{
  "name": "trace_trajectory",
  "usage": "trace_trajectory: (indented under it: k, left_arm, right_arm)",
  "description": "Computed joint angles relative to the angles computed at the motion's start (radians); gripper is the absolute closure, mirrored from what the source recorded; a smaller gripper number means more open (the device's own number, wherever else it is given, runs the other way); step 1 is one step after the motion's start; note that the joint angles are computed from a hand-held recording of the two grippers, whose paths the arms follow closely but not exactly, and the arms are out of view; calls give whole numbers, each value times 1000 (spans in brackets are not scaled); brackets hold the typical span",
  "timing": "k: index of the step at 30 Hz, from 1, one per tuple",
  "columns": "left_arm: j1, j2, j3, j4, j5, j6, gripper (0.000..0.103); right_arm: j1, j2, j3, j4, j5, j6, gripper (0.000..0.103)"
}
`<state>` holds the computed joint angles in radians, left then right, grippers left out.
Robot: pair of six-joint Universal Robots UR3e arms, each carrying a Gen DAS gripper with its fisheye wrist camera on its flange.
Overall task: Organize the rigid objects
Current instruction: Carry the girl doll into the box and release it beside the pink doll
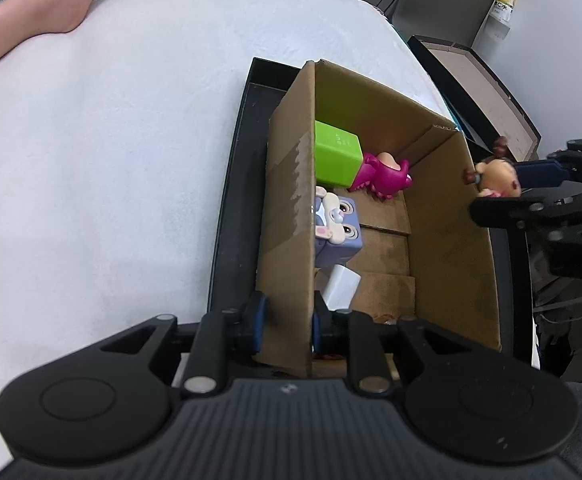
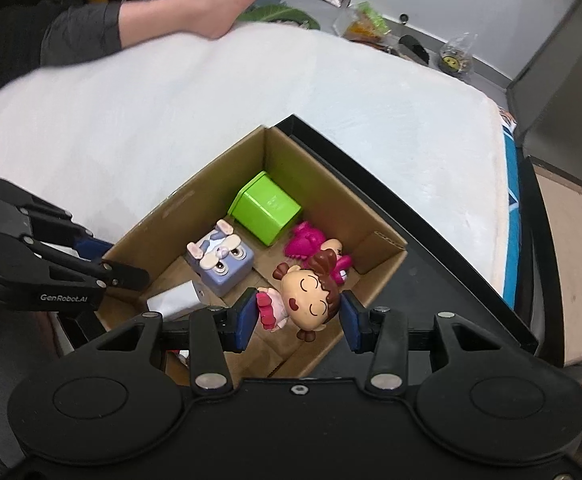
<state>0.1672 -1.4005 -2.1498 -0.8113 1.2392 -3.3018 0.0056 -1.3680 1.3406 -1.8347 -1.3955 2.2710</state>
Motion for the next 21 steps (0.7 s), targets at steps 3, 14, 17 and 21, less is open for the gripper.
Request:
trace_trajectory:
  k: [3,14,17,21]
  left_arm:
    - [8,3,-4,-1,-8,7,82]
    - [18,-2,-11,2,-22,18,81]
    - [20,-3,-12,2,-27,21,81]
    - [24,-5,-11,-2,-31,23,81]
  right_arm:
    - [38,19,-1,-26,-32,-6,60]
    - [160,119,12,-127,-180,1,60]
    - [180,136,28,-157,-215,-4,60]
    - [194,153,48,-187,-239,-6,60]
